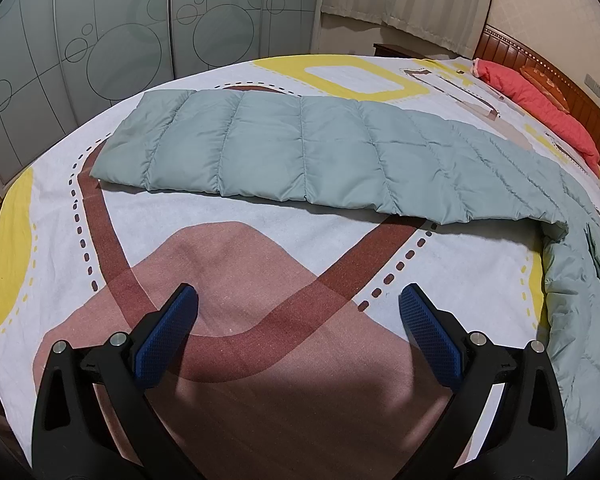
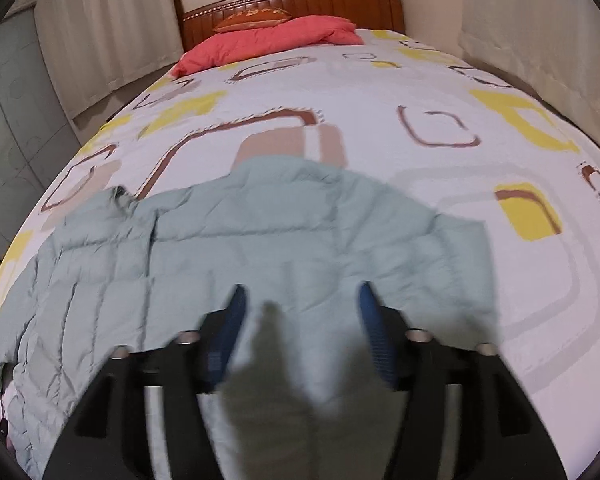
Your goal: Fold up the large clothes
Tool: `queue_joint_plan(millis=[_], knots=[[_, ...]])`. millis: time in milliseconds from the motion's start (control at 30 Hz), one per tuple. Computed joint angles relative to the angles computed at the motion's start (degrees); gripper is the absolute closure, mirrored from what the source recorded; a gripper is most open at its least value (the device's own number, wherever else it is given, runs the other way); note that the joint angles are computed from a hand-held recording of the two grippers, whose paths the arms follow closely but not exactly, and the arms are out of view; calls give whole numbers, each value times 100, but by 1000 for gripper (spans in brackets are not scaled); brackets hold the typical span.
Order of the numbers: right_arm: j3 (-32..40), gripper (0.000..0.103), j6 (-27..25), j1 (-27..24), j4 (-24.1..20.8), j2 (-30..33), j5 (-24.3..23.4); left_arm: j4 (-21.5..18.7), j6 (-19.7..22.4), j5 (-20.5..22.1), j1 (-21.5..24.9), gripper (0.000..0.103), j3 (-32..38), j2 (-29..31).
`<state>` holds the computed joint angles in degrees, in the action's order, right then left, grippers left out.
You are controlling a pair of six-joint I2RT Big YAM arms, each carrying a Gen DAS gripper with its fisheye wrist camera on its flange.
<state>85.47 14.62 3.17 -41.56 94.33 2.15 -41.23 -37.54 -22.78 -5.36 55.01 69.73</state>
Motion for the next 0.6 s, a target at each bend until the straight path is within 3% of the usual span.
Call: queue_joint_plan(millis=[100,233,600], knots=[[33,36,25,143,-106,223,227,11,-4,3,-1,2,-4,1],[-171,32,-40,224,172,195,470,-10,6,-5,3,2,4,0],[-343,28,-37,254,427,153,493,-32,-39,214,72,2,-15,-73]])
